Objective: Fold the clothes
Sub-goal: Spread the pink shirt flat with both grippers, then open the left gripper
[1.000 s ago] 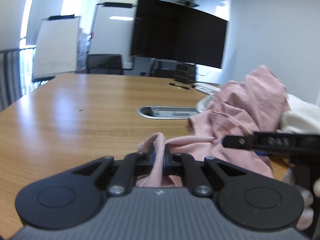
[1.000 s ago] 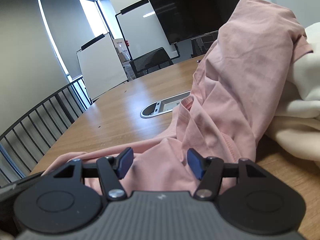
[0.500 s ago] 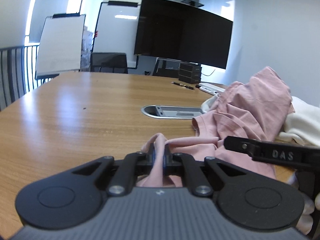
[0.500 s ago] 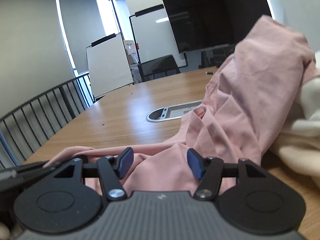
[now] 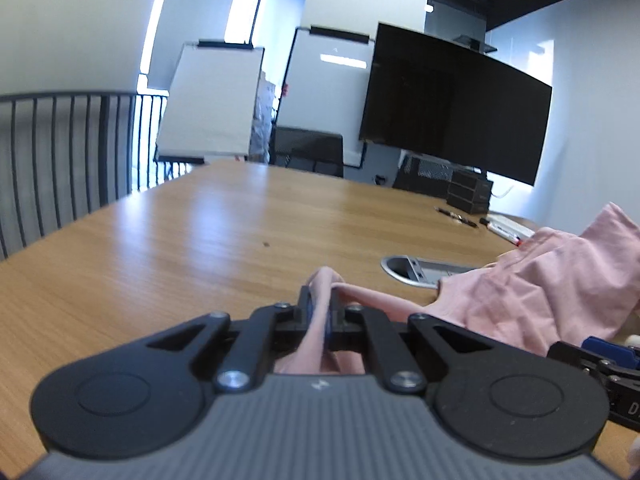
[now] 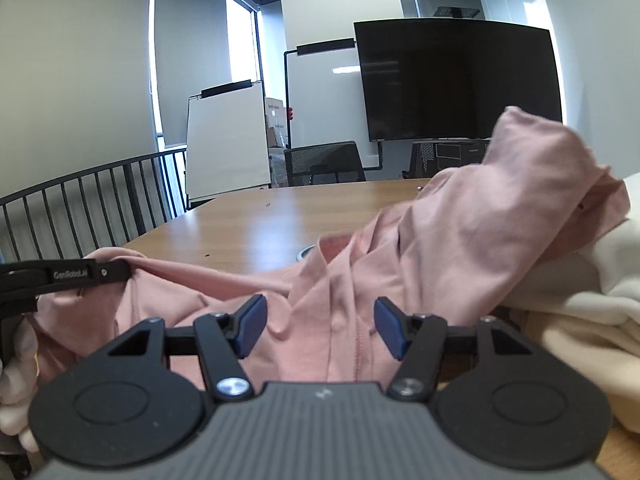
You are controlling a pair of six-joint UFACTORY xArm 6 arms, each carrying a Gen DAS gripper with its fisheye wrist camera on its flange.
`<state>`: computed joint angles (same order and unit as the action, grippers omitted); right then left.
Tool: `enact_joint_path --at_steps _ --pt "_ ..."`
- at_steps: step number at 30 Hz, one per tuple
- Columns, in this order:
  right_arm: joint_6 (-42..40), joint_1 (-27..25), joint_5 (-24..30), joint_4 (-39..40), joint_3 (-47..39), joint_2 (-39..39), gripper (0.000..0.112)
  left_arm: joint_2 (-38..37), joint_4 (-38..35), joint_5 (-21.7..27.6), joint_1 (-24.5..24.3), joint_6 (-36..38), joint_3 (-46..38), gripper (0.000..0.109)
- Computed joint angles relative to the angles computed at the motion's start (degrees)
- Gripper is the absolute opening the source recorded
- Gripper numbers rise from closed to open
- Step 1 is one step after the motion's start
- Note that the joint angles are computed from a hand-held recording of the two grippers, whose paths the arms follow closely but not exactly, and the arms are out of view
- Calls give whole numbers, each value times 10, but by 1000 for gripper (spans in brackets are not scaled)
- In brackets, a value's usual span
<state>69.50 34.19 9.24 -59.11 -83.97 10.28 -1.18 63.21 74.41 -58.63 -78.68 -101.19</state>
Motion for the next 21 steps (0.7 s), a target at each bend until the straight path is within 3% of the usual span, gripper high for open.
enact_joint_path --at_steps 4,11,17,21 --pt "-23 5 11 33 3 -2 66 -7 -47 -30 9 23 6 5" --pt "-137 1 20 206 -8 15 68 -31 -65 -87 11 49 41 6" --pt "-165 -5 19 249 -5 22 70 -32 -117 -112 32 58 40 7" --pt "-166 -4 17 255 2 21 70 -32 -145 -124 42 60 40 21"
